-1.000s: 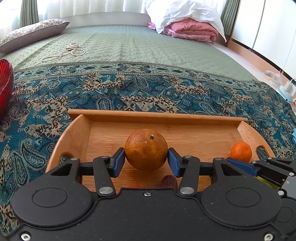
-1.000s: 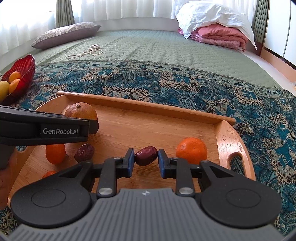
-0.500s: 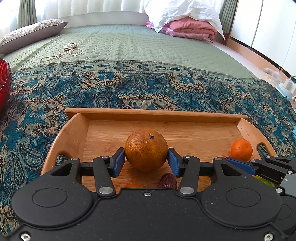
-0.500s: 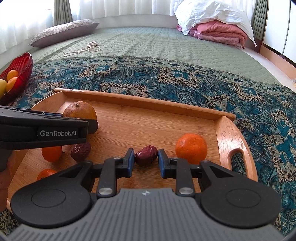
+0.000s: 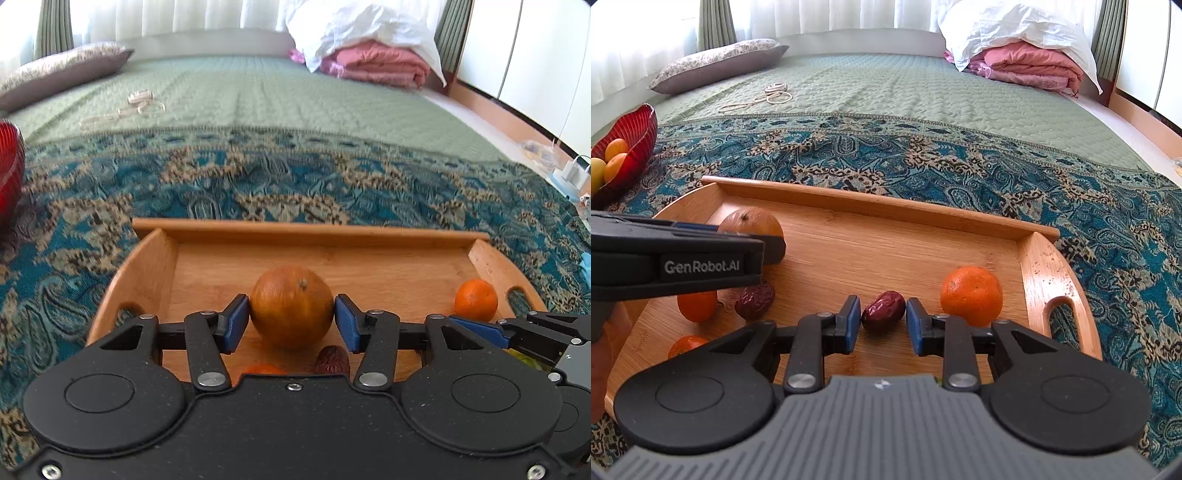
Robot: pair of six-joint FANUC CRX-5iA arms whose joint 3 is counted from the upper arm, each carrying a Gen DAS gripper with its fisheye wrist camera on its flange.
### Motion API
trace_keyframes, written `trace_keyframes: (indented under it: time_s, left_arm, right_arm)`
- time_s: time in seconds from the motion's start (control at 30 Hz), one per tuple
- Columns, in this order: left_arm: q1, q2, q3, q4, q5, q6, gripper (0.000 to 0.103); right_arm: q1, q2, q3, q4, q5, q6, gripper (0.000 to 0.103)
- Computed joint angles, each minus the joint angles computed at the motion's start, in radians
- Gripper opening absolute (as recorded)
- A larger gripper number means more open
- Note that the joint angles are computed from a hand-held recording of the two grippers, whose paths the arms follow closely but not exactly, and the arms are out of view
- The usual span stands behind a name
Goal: Organize fruits
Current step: 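Carry the large orange and red date over the tray with both tools, then open both tools to release the orange and date onto the tray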
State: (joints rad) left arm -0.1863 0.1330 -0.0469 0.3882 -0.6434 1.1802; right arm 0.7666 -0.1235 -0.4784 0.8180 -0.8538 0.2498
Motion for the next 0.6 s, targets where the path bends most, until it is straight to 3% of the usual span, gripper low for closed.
trace_keyframes:
  time_s: [0.3,0.47,0.6]
  left_arm:
    - [0.004,-0.06,-0.034,0.039,0.024,-0.057,0.059]
    - [0.005,-0.114,-0.076,0.055,0.046,-0.091,0.072]
    - [0.004,-0.161,-0.122,0.078,0.068,-0.136,0.076]
  right_arm:
    - [0.031,-0.041,-0.027,0.063,-0.036,-0.047,0.051]
    - [0.064,-0.072,-0.055,0.125,-0.066,-0.07,0.061]
    - [0.086,-0.093,-0.071,0.156,-0.089,-0.091,0.067]
